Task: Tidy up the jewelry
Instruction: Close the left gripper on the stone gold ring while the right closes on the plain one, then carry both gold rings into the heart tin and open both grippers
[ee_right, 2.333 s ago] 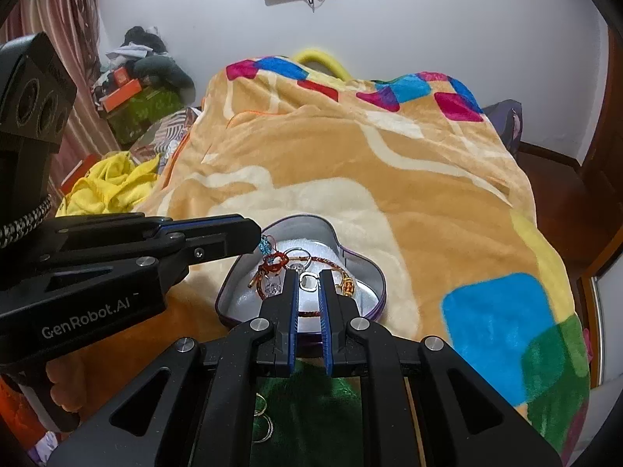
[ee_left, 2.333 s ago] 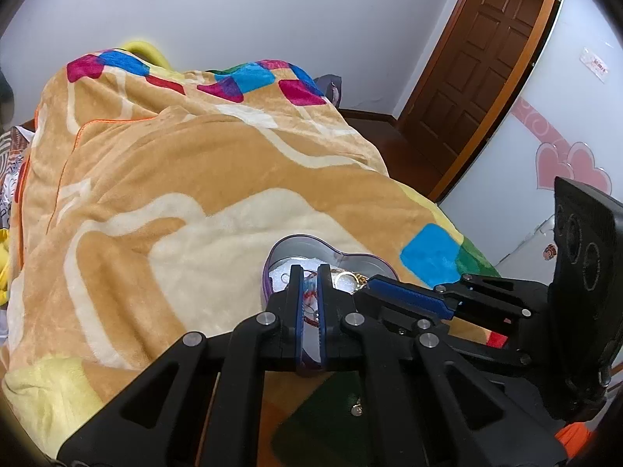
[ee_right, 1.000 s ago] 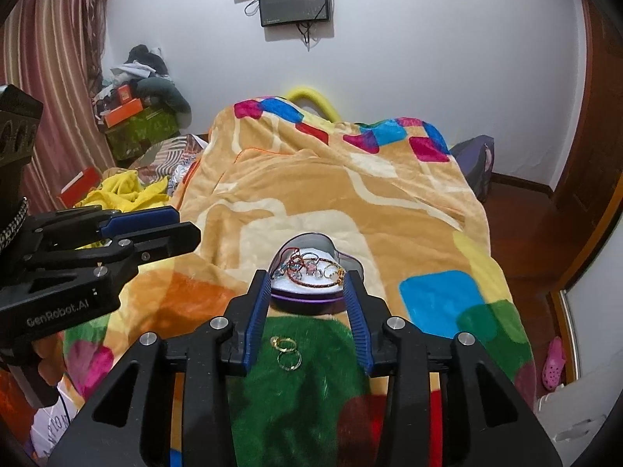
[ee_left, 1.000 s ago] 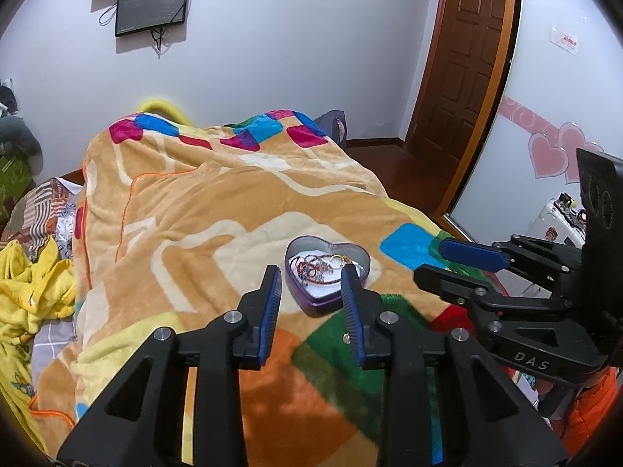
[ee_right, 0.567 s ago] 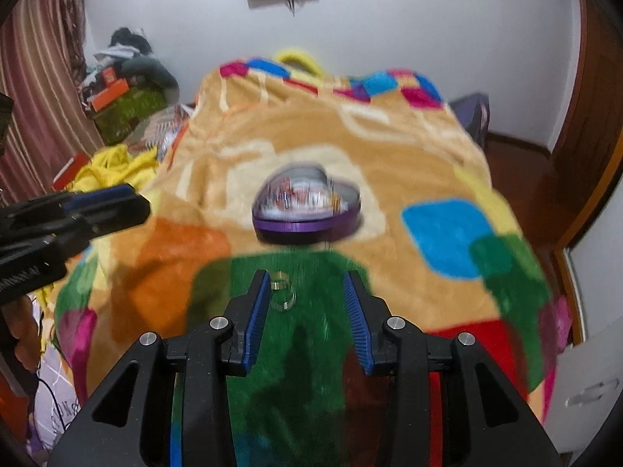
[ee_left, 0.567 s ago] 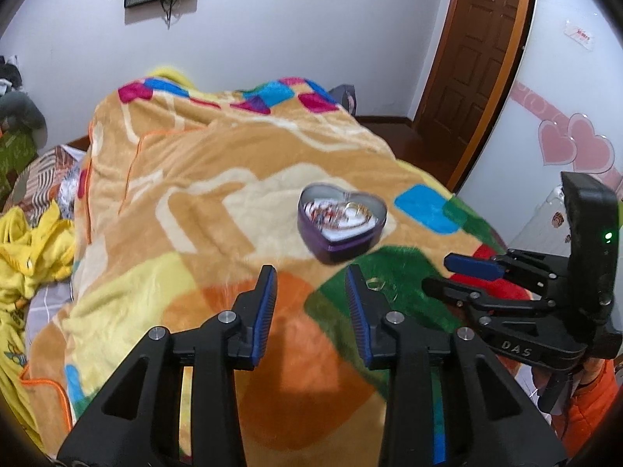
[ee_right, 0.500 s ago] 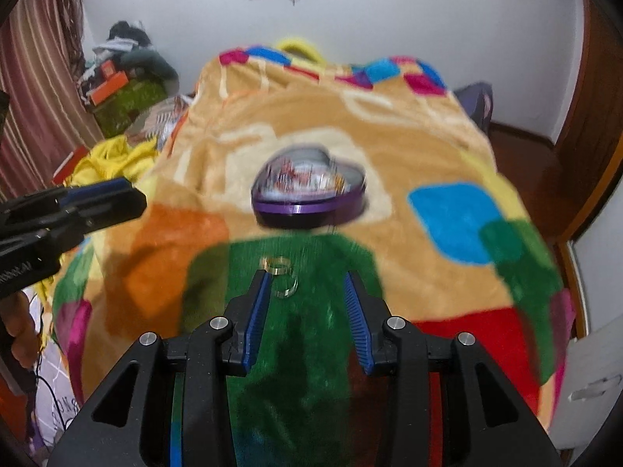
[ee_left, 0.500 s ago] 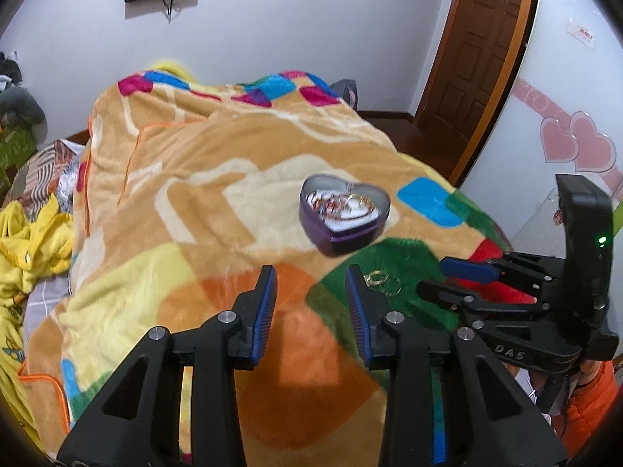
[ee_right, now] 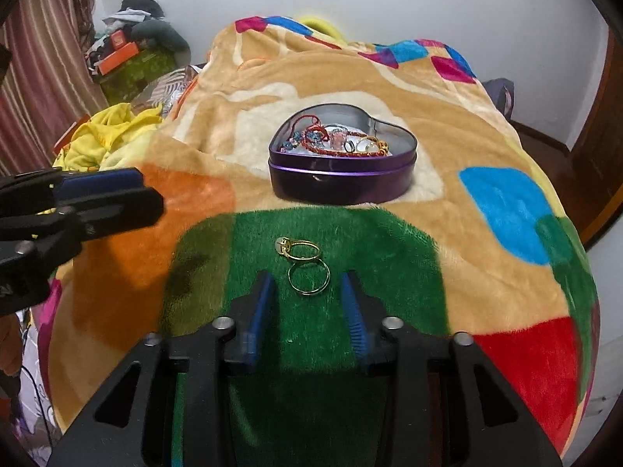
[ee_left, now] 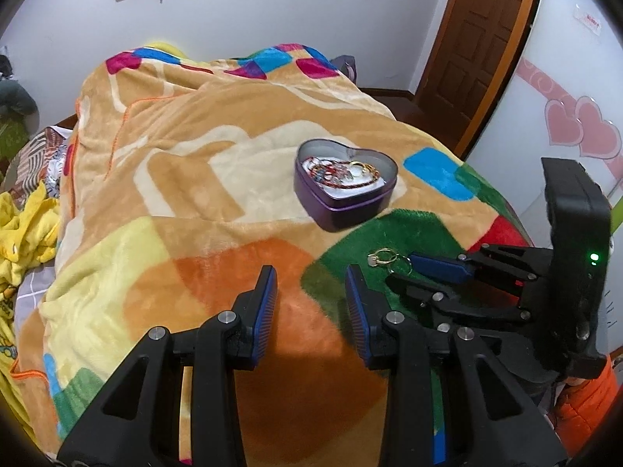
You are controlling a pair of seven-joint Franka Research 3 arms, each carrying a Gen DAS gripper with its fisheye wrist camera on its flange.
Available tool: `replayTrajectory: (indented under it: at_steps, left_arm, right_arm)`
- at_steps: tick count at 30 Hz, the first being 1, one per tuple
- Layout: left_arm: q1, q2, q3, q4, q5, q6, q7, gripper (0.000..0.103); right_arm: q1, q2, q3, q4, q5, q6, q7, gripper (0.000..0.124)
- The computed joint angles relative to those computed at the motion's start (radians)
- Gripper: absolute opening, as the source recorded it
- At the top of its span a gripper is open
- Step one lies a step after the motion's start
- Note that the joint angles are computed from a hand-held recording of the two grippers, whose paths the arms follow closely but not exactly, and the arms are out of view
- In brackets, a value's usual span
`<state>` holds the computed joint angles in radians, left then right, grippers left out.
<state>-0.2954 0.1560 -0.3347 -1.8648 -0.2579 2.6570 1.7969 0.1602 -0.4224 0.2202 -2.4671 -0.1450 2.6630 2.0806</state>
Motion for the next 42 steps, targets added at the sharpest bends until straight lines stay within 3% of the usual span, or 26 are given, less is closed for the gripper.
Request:
replayTrajectory:
  at_steps: [4,17,23,26,29,42]
  left_arm:
    - [-0.010,0.028,-0.010,0.031,0.012,-0.023,0.005,0.035]
    - [-0.065,0.156,-0.027,0.161,0.126,-0.120,-0.044,0.035]
    - [-0.048,0.188,-0.047,0.194,0.096,-0.139,-0.053,0.036]
    - [-0.044,0.184,-0.050,0.184,0.084,-0.126,-0.056,0.035]
    - [-0.043,0.170,-0.051,0.165,0.086,-0.108,-0.051,0.023]
    - [-0.023,0.112,-0.058,0.118,0.048,-0.040,-0.019,0.023]
  right_arm:
    - [0.008,-0.034,-0.019,-0.033,0.024,0.021,-0.016,0.019]
    - [-0.063,-0.177,-0.012,-0.127,0.075,0.021,0.016,0.020]
    - [-0.079,-0.196,-0.003,-0.140,0.089,0.027,0.019,0.020]
    - [-0.079,-0.199,0.000,-0.143,0.095,0.034,0.021,0.020]
    - [-0.078,-0.200,0.003,-0.143,0.100,0.039,0.020,0.020]
    - [-0.094,-0.191,0.016,-0.109,0.086,0.041,0.025,0.020]
